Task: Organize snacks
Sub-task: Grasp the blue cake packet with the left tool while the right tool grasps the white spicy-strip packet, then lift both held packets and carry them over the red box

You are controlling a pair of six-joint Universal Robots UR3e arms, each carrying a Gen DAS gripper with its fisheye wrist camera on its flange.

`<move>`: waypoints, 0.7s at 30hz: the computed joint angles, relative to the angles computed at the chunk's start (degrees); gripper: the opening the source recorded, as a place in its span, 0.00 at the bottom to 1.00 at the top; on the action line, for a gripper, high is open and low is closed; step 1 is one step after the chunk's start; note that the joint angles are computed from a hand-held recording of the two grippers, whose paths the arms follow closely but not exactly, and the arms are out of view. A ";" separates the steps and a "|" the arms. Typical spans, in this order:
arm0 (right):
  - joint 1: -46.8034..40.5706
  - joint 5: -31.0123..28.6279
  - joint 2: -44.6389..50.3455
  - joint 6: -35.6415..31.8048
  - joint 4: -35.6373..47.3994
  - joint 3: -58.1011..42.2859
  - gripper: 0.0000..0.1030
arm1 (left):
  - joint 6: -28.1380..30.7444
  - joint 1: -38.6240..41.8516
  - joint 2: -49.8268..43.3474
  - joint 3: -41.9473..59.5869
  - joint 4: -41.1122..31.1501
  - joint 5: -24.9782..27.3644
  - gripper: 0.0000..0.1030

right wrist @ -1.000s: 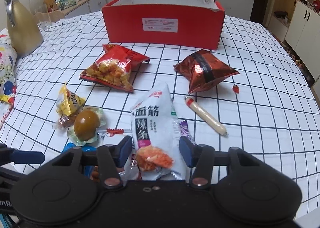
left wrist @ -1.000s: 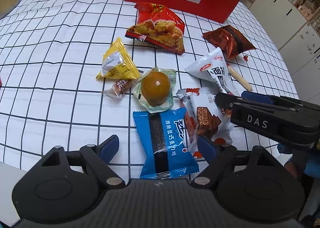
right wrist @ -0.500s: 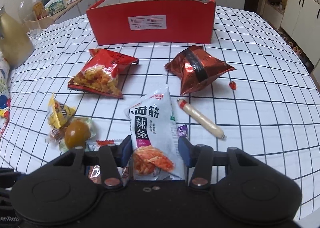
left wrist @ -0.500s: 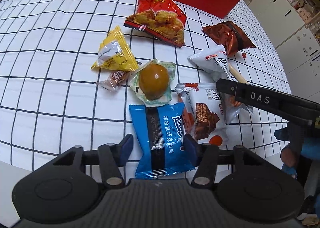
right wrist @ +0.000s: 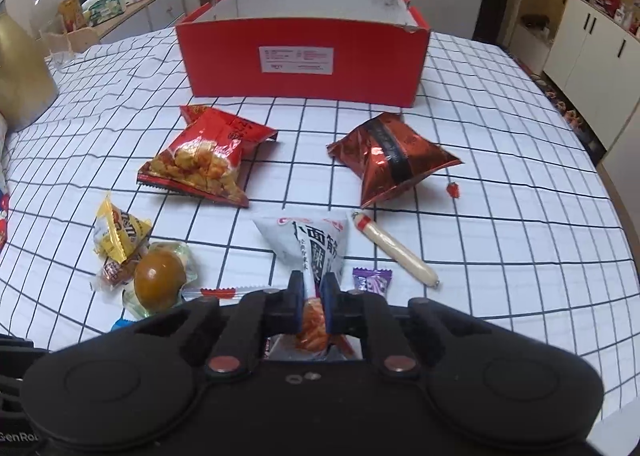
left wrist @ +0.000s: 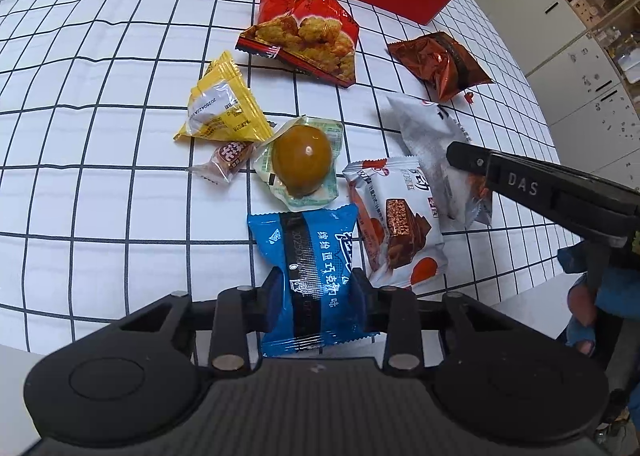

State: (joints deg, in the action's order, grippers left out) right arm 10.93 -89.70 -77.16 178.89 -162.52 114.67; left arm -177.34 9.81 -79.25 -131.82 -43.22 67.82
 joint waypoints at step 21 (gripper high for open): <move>4.41 -2.67 -10.12 9.06 8.80 -2.45 0.07 | 23.70 19.02 17.21 2.85 -27.32 -11.23 0.32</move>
